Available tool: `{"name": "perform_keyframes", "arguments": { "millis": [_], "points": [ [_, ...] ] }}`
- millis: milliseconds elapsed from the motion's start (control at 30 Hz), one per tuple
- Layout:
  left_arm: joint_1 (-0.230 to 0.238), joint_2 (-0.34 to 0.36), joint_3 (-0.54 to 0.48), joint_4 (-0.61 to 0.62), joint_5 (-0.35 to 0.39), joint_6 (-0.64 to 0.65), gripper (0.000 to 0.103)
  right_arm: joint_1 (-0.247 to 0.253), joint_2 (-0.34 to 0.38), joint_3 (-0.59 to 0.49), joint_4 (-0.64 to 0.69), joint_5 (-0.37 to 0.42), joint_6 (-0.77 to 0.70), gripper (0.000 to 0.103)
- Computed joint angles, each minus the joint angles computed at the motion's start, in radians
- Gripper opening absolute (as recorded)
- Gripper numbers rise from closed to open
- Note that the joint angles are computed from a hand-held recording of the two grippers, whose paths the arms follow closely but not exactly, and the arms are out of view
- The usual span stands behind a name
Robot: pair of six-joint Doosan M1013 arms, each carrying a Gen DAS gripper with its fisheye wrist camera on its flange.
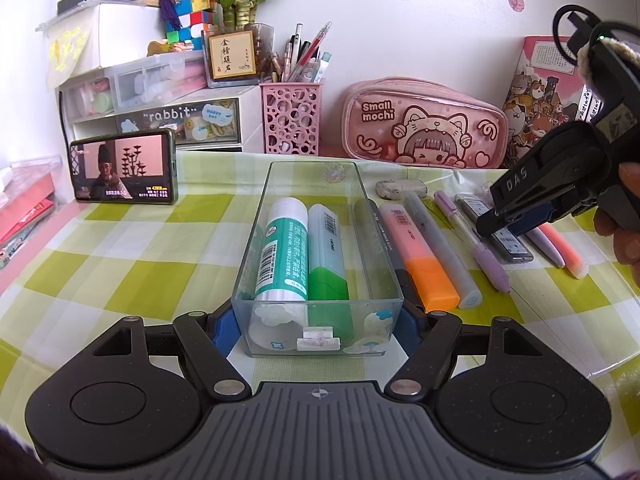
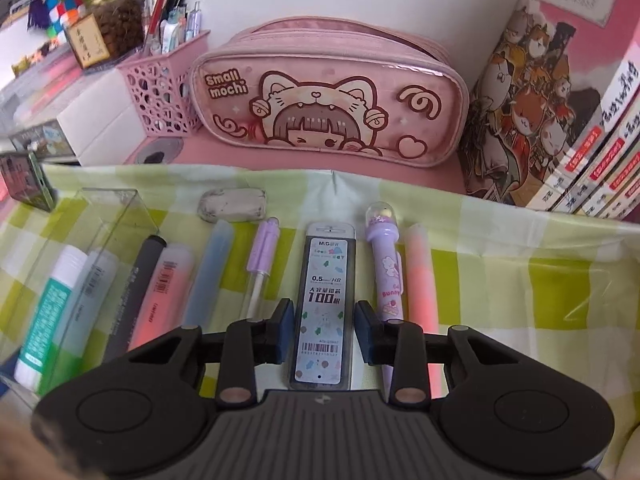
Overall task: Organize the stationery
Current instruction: 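Lift the lead case and carry it over the clear box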
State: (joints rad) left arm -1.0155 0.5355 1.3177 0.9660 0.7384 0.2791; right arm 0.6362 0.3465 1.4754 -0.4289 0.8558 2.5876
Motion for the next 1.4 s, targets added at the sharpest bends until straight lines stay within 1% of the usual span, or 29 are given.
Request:
{"name": "perform_keyframes", "arguments": {
  "millis": [133, 233, 300, 400, 533, 567, 667, 933, 1033, 1100, 1167, 1200, 1267, 1333, 1400],
  "points": [
    [0.000, 0.000, 0.000, 0.000, 0.000, 0.000, 0.073, -0.008, -0.028, 0.040, 0.020, -0.101, 0.066, 0.032],
    [0.000, 0.000, 0.000, 0.000, 0.000, 0.000, 0.073, -0.025, -0.050, 0.077, 0.110, -0.209, 0.062, 0.032],
    [0.000, 0.000, 0.000, 0.000, 0.000, 0.001, 0.073, -0.029, -0.047, 0.078, 0.165, -0.225, 0.027, 0.033],
    [0.000, 0.000, 0.000, 0.000, 0.000, 0.000, 0.073, -0.019, -0.034, 0.065, 0.159, -0.205, 0.017, 0.033],
    [0.000, 0.000, 0.000, 0.000, 0.000, 0.000, 0.073, -0.031, -0.041, 0.078, 0.222, -0.244, -0.020, 0.033],
    [0.000, 0.000, 0.000, 0.000, 0.000, 0.001, 0.073, -0.031, -0.039, 0.075, 0.230, -0.240, -0.034, 0.033],
    [-0.002, -0.001, 0.001, 0.001, -0.001, 0.000, 0.073, -0.025, -0.031, 0.061, 0.210, -0.215, -0.033, 0.034],
    [-0.002, 0.000, 0.001, 0.001, -0.001, -0.001, 0.073, 0.004, -0.005, 0.004, 0.096, -0.098, -0.023, 0.034],
    [-0.002, -0.001, 0.001, 0.001, -0.001, 0.000, 0.073, 0.006, 0.002, -0.007, 0.120, -0.095, -0.086, 0.034],
    [-0.002, 0.000, 0.001, 0.001, -0.001, 0.000, 0.073, 0.007, 0.004, -0.010, 0.124, -0.094, -0.100, 0.034],
    [-0.002, -0.001, 0.002, 0.001, -0.002, 0.000, 0.073, 0.007, 0.009, -0.015, 0.116, -0.078, -0.086, 0.032],
    [-0.002, -0.001, 0.002, 0.001, -0.001, 0.000, 0.073, 0.007, 0.009, -0.015, 0.110, -0.072, -0.080, 0.028],
    [-0.002, -0.001, 0.002, 0.001, -0.001, 0.000, 0.073, 0.002, 0.002, -0.003, 0.124, -0.092, -0.081, 0.027],
    [-0.002, -0.001, 0.002, 0.001, -0.001, 0.000, 0.073, -0.001, -0.007, 0.009, 0.129, -0.114, -0.075, 0.021],
    [-0.002, -0.001, 0.001, 0.001, -0.001, 0.000, 0.073, -0.005, -0.011, 0.012, 0.132, -0.122, -0.070, 0.018]
  ]
}}
